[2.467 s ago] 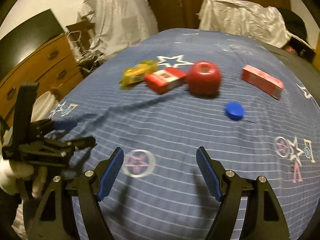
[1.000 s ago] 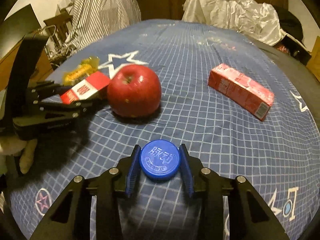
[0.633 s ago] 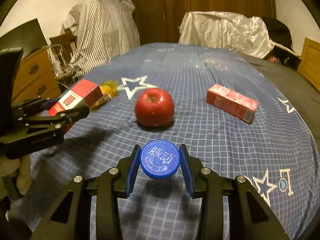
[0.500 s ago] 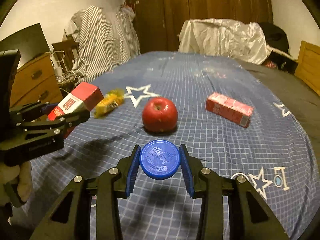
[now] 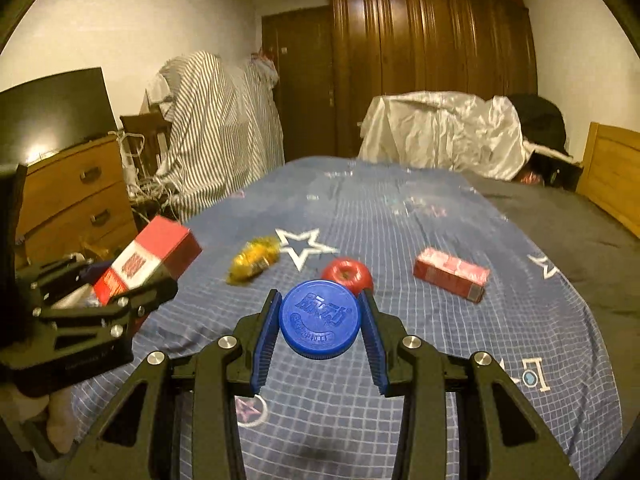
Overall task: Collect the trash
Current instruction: 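Lift the red box and blue cap and carry both over the white bucket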
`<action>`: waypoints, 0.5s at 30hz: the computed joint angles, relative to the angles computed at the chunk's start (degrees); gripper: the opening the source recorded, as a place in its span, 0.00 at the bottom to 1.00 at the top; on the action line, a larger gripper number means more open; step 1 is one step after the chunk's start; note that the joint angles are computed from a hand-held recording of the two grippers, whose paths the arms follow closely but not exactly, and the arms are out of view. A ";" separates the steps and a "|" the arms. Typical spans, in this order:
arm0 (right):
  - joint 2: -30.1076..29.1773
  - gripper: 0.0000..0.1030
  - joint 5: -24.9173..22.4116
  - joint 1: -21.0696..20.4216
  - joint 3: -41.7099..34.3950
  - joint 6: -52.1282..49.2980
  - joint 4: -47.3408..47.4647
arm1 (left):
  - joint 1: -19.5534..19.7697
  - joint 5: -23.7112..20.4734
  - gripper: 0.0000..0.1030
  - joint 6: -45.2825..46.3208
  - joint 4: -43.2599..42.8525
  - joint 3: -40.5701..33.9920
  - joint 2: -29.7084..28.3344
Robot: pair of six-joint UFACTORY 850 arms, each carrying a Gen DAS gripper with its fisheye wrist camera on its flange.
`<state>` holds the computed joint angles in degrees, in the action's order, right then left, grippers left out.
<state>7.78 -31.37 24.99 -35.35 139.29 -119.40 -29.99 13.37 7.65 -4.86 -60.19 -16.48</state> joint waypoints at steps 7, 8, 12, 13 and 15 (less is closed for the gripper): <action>0.38 0.40 -3.08 4.77 -1.95 -1.11 1.41 | 2.36 3.61 0.52 -0.18 -2.74 4.82 5.45; 0.19 0.40 -3.50 5.56 -2.43 -1.44 1.59 | 2.82 4.29 0.52 0.18 -3.47 5.62 6.37; -1.82 0.40 -4.41 8.21 -5.50 -2.58 2.16 | 4.45 5.89 0.52 -0.08 -4.26 7.57 9.10; -2.49 0.40 -4.67 8.89 -6.55 -3.04 2.54 | 4.95 6.41 0.52 0.04 -4.71 8.21 9.93; -3.37 0.40 -5.12 10.23 -8.14 -3.83 2.97 | 5.78 7.02 0.52 0.04 -5.25 9.05 11.19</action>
